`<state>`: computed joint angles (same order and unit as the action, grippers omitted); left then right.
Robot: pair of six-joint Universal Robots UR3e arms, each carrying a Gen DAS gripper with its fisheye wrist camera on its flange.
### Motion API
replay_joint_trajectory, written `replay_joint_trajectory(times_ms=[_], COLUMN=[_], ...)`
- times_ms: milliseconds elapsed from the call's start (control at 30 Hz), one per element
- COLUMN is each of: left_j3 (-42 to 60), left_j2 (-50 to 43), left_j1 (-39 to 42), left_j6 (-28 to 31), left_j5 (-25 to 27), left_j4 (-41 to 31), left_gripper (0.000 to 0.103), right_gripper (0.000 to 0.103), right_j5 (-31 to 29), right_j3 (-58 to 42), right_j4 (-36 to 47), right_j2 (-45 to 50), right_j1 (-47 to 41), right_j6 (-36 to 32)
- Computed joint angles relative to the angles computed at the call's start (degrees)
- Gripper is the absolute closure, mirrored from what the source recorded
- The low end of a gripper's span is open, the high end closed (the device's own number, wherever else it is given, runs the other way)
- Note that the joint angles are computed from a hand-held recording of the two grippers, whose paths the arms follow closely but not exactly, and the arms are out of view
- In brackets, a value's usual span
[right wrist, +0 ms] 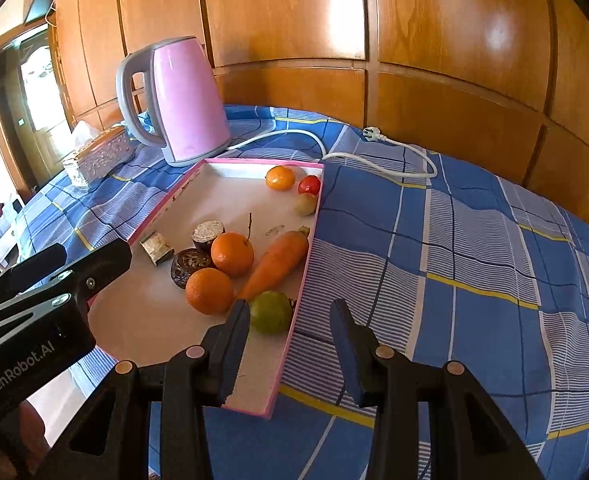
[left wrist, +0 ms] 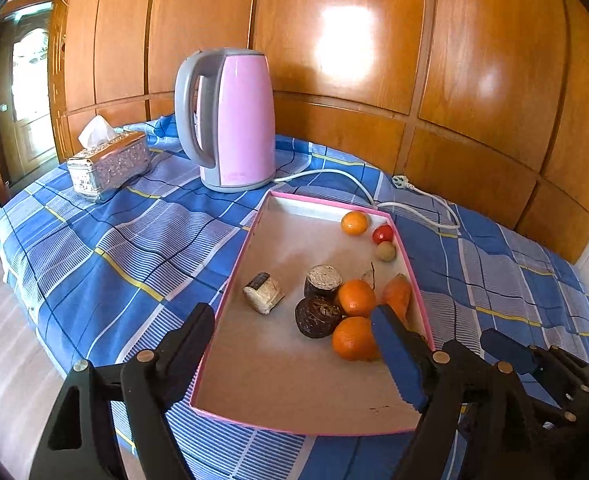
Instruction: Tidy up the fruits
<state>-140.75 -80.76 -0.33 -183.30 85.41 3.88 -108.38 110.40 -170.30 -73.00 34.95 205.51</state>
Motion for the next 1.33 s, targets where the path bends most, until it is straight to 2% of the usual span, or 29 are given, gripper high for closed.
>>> replay_joint_trajectory(times_ms=[967, 1333], left_j3=[-0.87, -1.23], left_j2=[2.43, 1.80], left_j1=[1.19, 1.04], left_j6=[0.01, 0.00], left_j5=[-0.94, -0.56], left_j4=[-1.29, 1.02], left_gripper=[0.019, 0.019], right_gripper=[0.061, 0.060], right_j5=[-0.10, 0.34], right_j3=[-1.17, -0.03], right_j4=[1.21, 0.38], right_j2=[0.62, 0.22], right_j1=[0.80, 0.22], right_j6=[0.03, 0.12])
